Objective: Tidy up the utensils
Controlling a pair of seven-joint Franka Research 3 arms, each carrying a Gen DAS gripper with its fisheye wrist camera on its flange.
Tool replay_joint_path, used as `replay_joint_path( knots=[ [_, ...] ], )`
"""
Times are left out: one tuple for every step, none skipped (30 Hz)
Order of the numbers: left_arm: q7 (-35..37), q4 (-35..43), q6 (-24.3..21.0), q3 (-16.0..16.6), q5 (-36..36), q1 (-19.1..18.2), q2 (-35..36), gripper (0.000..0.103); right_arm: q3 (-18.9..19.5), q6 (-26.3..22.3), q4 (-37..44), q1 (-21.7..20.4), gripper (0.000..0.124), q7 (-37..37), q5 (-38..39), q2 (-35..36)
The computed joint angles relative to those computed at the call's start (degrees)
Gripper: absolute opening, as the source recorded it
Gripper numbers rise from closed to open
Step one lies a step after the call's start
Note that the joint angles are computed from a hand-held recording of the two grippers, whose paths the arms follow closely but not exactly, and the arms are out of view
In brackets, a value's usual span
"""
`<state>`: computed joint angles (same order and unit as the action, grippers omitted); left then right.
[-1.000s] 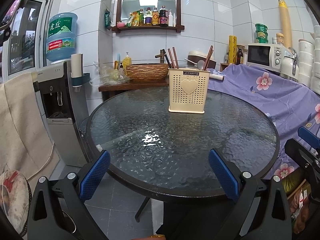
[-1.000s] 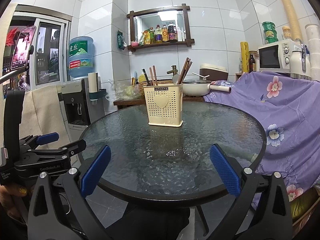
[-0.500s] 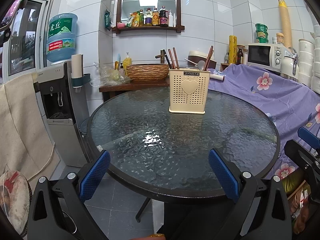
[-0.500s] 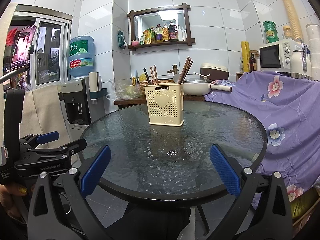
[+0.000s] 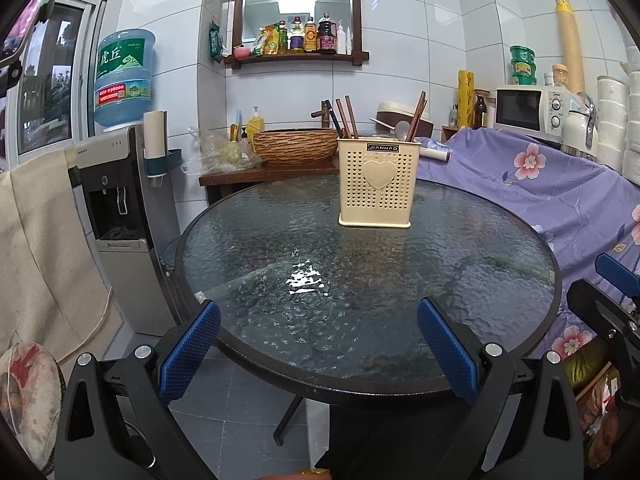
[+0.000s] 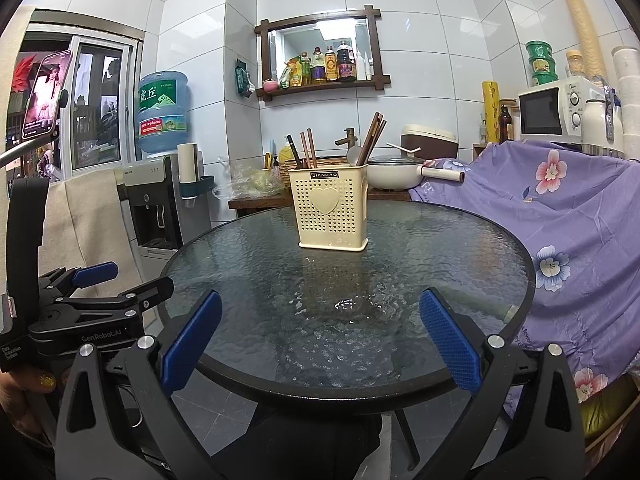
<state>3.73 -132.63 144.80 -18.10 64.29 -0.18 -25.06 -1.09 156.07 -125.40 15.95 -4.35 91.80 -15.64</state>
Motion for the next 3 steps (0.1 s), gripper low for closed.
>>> replay_joint_path(
  knots=[
    [0.0, 0.1, -0.1, 0.0, 0.0, 0.0, 0.1, 0.097, 0.0, 0.1, 0.1, 0.0, 0.097, 0.0, 0.0, 0.0],
    [0.0, 0.2, -0.1, 0.0, 0.0, 0.0, 0.1, 0.097, 0.0, 0.0, 0.1, 0.0, 0.097, 0.0, 0.0, 0.0],
    [0.0, 0.2, -0.2, 0.0, 0.1, 0.0, 0.2, 0.097, 0.0, 0.0, 0.0, 0.0, 0.097, 0.0, 0.0, 0.0]
  ],
)
